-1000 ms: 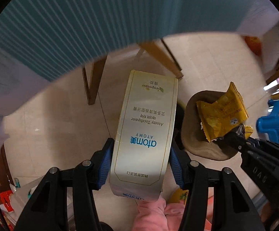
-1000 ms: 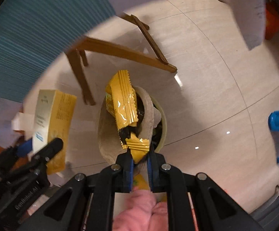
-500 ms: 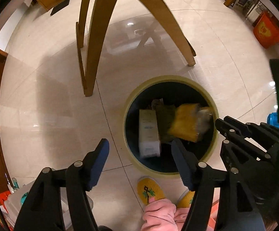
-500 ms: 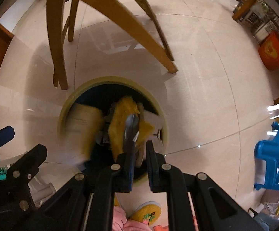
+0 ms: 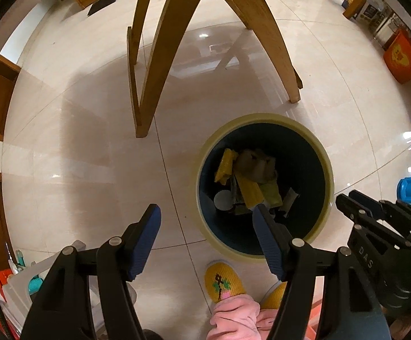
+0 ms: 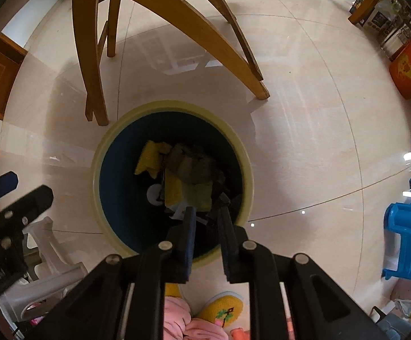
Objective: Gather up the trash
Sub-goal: 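Move both open tools back over the table toward the carton and red bag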
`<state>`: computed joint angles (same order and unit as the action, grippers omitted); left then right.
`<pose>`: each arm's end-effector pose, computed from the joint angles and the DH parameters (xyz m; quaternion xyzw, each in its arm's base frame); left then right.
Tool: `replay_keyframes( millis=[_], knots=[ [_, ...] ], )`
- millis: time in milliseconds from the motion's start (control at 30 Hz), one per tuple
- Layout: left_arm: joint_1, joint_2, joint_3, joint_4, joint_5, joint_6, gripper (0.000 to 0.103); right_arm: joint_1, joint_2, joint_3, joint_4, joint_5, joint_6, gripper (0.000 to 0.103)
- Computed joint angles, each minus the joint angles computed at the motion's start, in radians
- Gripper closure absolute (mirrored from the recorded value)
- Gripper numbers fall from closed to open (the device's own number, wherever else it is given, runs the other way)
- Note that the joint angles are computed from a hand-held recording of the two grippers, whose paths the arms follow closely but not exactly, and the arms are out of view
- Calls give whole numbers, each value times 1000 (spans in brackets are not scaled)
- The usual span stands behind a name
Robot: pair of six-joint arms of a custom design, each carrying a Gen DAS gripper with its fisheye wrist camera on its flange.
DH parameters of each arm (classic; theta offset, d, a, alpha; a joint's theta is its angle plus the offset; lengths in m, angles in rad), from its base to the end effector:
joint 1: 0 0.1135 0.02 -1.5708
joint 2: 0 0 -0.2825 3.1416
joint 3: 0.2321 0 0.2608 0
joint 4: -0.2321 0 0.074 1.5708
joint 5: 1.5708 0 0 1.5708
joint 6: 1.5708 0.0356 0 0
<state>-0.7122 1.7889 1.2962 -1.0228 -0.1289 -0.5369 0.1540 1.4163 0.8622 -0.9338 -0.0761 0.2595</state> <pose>0.2597 -0.2182 0.2130 0.0856 0.9939 0.0361 0.0600 0.2298 0.0384 0.2010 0.0511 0.9971 0.0457 0.0327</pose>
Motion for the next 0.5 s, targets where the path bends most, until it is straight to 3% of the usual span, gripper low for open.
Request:
replay_keyframes(
  millis=[267,500],
  knots=[
    [-36,-39,68,-88,-9,-32,37,-71,-94,44,-104,-78,-10,87],
    [-94,-83,280,-302,-28,-81,37,-80,-156,242,-329,-119,-28,87]
  ],
)
